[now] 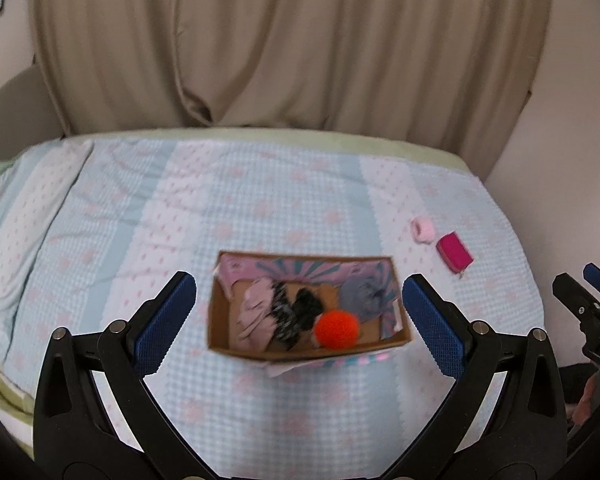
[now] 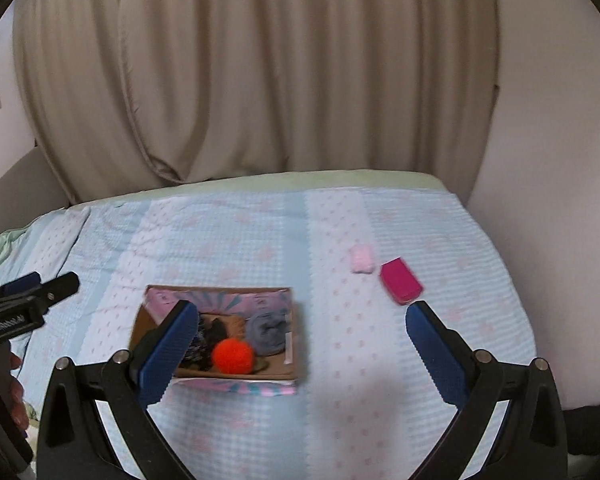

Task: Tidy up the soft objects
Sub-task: 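Lift both tools out of the box toward the pink hair tie and pouch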

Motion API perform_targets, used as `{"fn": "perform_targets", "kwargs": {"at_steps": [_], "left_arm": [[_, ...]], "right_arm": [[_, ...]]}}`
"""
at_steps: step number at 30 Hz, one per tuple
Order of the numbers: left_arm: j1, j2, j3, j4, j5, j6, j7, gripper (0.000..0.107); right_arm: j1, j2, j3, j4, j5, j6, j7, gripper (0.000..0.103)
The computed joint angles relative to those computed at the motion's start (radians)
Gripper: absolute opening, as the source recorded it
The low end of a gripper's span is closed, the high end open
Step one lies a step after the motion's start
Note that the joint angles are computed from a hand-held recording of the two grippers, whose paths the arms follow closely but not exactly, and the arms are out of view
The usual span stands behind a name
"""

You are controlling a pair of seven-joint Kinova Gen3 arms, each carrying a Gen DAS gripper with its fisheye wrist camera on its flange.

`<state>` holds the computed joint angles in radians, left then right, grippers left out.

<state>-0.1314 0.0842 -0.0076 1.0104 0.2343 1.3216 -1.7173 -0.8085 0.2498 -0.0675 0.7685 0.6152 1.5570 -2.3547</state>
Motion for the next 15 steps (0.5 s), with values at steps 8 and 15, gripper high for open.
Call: {"fn": "perform_targets", "kwargs": {"at_steps": [8, 15], "left_arm": [[0.22, 0.061, 0.078, -0.094, -0.213, -0.042, 0.282, 0.103], [0.468, 0.292, 0.091, -0.362, -0.386, 0.052, 0.484, 0.103]], "right_arm": [[0.275, -0.097, 0.002, 0.106, -0.177, -0.113, 0.254, 0.103], [0.599, -0.047, -0.051, 0.082, -0.397, -0.172, 0.538, 0.103]]}}
